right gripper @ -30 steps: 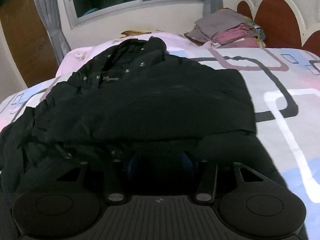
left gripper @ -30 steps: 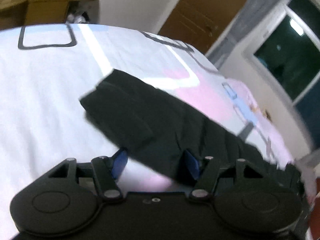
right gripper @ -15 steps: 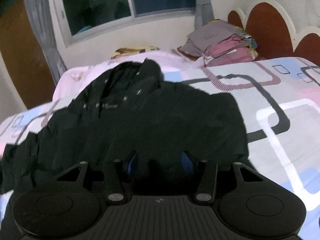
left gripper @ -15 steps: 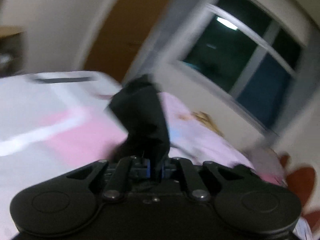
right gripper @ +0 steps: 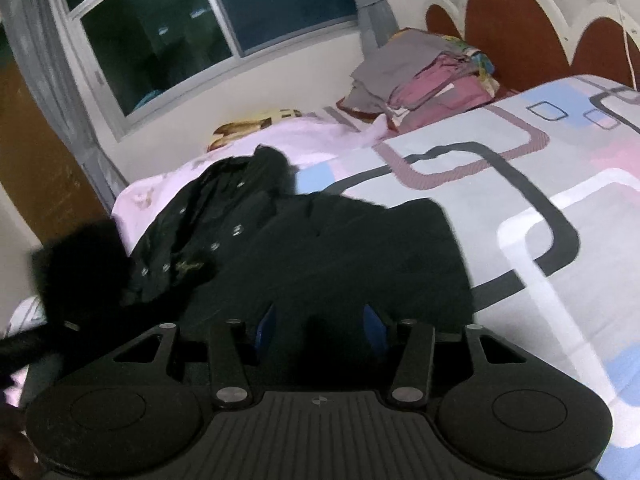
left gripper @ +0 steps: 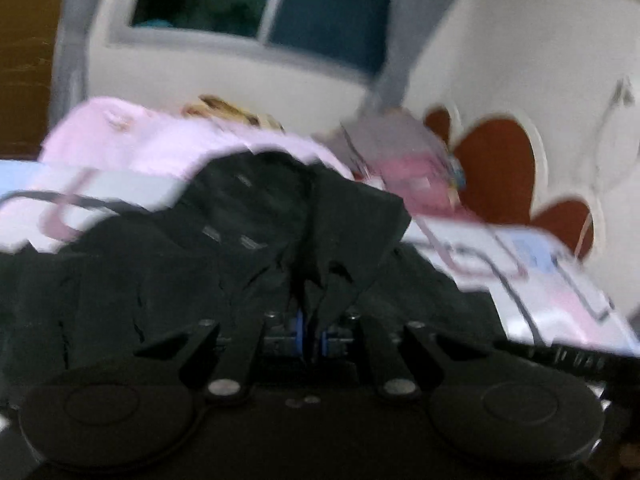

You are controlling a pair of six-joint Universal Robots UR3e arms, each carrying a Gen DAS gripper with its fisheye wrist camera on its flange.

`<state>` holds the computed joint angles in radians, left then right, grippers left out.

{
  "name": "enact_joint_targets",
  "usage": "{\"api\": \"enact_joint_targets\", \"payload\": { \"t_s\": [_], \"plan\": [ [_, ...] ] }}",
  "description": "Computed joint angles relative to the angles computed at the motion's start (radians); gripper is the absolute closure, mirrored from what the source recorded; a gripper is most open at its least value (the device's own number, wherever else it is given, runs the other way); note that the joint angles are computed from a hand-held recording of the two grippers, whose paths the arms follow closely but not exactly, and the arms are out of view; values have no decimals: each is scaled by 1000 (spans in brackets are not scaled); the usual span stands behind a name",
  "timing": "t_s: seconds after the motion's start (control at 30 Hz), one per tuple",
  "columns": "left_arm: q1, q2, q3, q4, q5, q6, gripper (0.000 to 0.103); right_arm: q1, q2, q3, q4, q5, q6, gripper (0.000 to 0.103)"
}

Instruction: Fold large clothes

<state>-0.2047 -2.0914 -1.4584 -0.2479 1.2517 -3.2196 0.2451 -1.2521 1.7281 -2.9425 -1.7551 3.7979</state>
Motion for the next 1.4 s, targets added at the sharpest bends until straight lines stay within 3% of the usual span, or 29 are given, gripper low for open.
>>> {"api": "enact_joint_targets", "payload": {
  "t_s": [0.17,0.23,0.27,0.3,0.33,0.37,0.53,0.6,0.67,0.73,0.8,0.9,1.1,1.3,1.4],
  "plan": [
    [-65,-161,182,-107,7,66,91,-116,-83,139,-60,119,-21,54],
    [-83,-173,182,-114,12,100,54,-127,-94,152,-57,109,-24,53],
    [-84,-151,140,-103,-8,125,42,-133,-101,158,-53,110,-24,53],
    [-85,-122,121,-115,-39,147,20,-141,-107,166,-58,118,-20,52],
    [-68,-75,59,-101,-98,186,15,-145,-112,170,-61,124,-14,45],
    [-44,-25,-25,-29,-146,201,16,-151,-113,181,-92,145,-16,28],
    [166,194,-296,107,-203,137,30,-164,-64,145,-134,291,-7,27],
    [233,234,-343,147,-147,120,38,-143,-8,82,-91,309,-18,27],
    [277,255,-353,147,-32,151,43,-113,58,8,-45,307,-29,27],
    [287,247,-356,171,92,201,50,-87,106,-47,-14,294,-44,44],
    [345,234,-367,192,72,189,50,-62,136,-88,7,268,-62,70],
    [382,204,-349,147,27,181,50,-38,137,-102,0,223,-106,87],
    [344,139,-272,76,-15,173,50,-52,-31,85,-38,5,-97,91],
    [296,39,-240,82,20,181,48,-104,-27,105,18,68,-149,91],
    [313,49,-208,7,8,223,49,-112,-39,85,81,83,-166,91]
  ]
}}
